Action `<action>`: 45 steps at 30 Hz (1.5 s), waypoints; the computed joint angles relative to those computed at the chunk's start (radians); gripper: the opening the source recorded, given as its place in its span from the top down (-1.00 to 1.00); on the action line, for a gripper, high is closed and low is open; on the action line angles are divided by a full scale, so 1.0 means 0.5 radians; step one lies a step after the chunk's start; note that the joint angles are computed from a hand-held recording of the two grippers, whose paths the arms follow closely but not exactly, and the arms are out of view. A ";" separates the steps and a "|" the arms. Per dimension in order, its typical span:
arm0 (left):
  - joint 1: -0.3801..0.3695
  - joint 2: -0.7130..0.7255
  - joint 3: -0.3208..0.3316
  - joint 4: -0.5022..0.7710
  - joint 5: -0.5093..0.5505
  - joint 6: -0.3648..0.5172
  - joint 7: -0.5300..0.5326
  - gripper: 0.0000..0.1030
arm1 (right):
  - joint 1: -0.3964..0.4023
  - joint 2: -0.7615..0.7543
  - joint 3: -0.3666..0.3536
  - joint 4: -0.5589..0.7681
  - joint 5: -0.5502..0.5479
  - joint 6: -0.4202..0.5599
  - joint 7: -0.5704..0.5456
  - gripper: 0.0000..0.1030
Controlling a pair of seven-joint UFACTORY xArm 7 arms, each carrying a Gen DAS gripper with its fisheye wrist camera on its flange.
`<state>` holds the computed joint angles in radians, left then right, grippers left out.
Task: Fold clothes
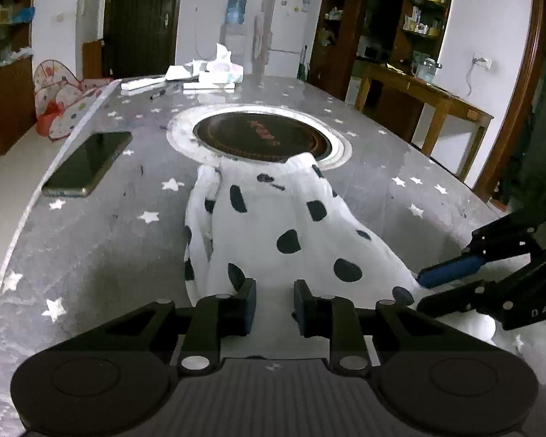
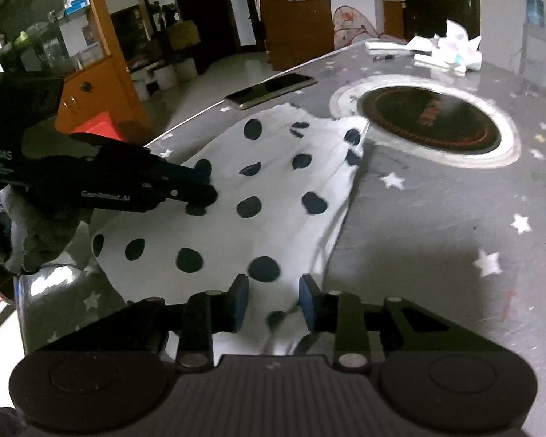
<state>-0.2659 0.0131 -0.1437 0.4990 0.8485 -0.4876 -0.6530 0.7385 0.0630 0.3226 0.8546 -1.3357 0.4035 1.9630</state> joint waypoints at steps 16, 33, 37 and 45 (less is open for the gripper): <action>-0.157 -0.169 -0.009 -0.169 -0.457 0.119 0.295 0.36 | 0.064 0.103 -0.030 0.108 -0.144 0.122 0.170 0.41; -0.307 -0.405 -0.137 -0.422 -1.273 0.175 0.754 0.23 | 0.179 0.038 0.042 0.057 -0.009 0.307 0.061 0.40; -0.323 -0.506 -0.176 -0.515 -1.402 0.164 0.799 0.14 | 0.193 0.015 0.076 0.063 -0.082 0.335 0.127 0.40; -0.277 -0.569 -0.323 -0.647 -1.644 0.178 0.930 0.14 | 0.222 0.018 0.092 -0.001 0.045 0.373 0.157 0.40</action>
